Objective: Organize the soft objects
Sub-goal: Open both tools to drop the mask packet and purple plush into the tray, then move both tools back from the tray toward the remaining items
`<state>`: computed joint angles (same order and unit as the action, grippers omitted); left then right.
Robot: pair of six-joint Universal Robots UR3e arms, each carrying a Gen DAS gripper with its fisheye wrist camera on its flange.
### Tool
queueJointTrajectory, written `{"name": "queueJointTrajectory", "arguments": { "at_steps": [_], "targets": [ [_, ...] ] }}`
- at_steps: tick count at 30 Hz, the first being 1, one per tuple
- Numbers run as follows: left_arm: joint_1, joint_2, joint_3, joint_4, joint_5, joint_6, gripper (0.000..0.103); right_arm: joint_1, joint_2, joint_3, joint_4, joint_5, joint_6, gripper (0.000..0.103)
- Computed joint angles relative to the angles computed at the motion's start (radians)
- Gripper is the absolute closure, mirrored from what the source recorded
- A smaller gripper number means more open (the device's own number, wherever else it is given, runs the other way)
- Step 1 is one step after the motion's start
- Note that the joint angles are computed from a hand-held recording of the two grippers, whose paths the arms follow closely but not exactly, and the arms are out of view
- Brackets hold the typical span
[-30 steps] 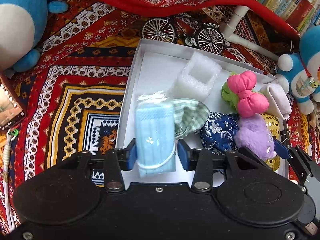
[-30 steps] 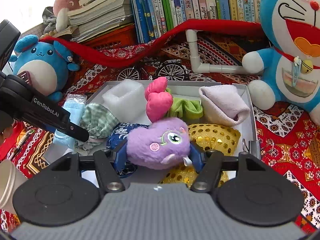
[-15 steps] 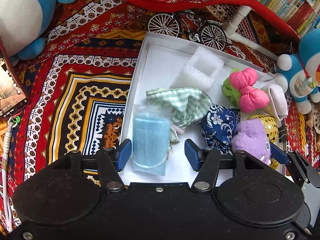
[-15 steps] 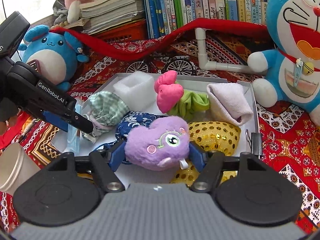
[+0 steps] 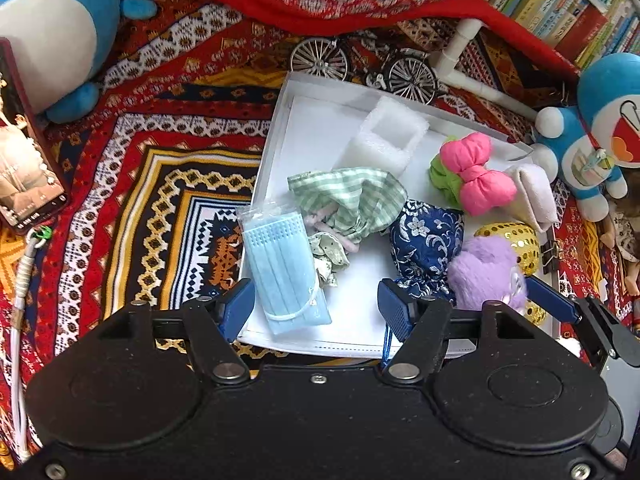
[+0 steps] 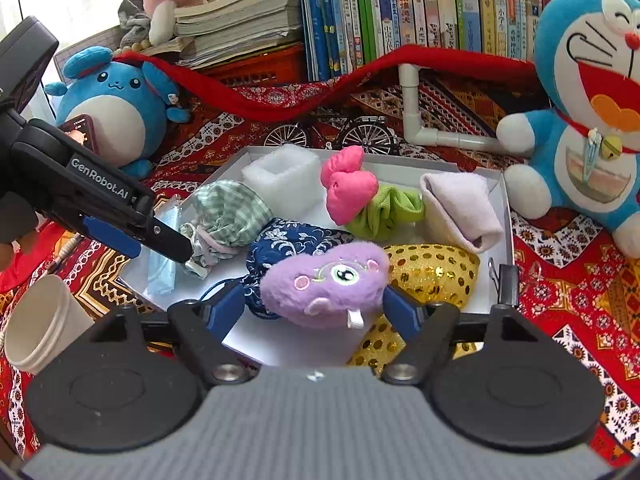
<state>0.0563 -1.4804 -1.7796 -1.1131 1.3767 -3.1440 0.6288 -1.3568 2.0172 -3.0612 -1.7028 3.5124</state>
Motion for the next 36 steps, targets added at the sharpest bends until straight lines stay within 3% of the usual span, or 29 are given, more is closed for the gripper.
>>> {"name": "queueJointTrajectory", "arguments": {
  "at_steps": [7, 13, 30, 36],
  "targets": [
    [-0.034, 0.181, -0.160, 0.172, 0.043, -0.008, 0.030, 0.014, -0.051, 0.057, -0.062, -0.008, 0.015, 0.016],
    [-0.080, 0.306, -0.252, 0.236, 0.046, -0.008, 0.026, 0.027, -0.121, 0.134, -0.127, -0.029, 0.021, 0.015],
    [-0.135, 0.817, -0.604, 0.341, -0.036, 0.022, 0.023, 0.201, -0.352, 0.505, -0.421, -0.358, 0.043, 0.004],
    [-0.411, 0.795, -0.731, 0.627, 0.184, -0.116, 0.015, 0.258, -0.357, 0.600, -0.495, -0.451, 0.107, 0.003]
  ]
}}
